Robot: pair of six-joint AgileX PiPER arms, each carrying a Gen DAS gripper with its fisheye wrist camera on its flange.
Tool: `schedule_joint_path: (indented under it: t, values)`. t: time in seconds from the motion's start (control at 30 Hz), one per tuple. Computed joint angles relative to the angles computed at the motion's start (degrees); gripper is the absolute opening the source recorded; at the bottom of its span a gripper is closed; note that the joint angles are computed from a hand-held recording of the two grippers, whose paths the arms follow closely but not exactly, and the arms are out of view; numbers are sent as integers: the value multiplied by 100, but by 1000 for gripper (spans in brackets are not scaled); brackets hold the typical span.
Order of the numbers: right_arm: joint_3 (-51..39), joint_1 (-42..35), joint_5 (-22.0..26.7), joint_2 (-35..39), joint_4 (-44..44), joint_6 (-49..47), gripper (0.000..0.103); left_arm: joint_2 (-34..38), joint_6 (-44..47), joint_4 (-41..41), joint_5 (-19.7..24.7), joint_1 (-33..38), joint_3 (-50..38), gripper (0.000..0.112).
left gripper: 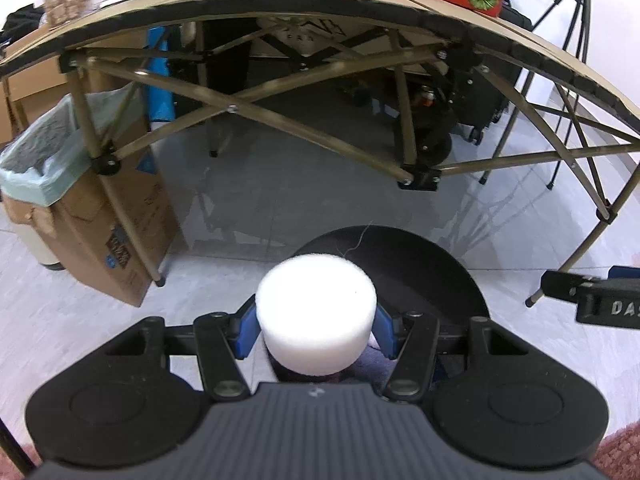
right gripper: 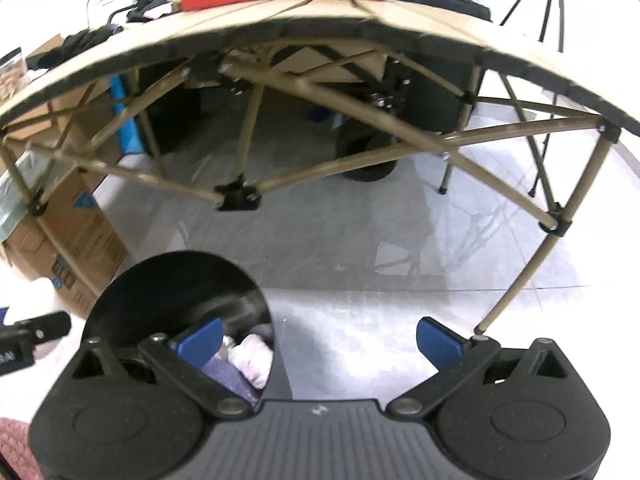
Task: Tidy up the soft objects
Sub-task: 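Lower the round sponge into the bin and open the left tool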
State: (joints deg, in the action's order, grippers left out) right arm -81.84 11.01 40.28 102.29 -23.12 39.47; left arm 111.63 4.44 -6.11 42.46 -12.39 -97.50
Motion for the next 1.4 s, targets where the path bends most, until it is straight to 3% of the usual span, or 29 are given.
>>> schedule_joint_path:
  t: [0.63,0.7,0.87,0.9,1.4]
  values:
    - [-20,-265,62,-48,-191,320,103,1182,140,-158,503,-524,-1275,58]
    - [-40,-275,72,-23,-158,297,103,1182,136,-122,525,-543,-1273,61]
    - [-28,-272,51,-24,-116,233,103,1101,-10,20,505,-577,-1188,98]
    - [-26,-267,52,-26,-123,242,103,1096,-48,37,513,-582,-1191,102]
    - [-51,-240,64,22,-105,245,103,1126,-162,54,658,-632,-1299,103]
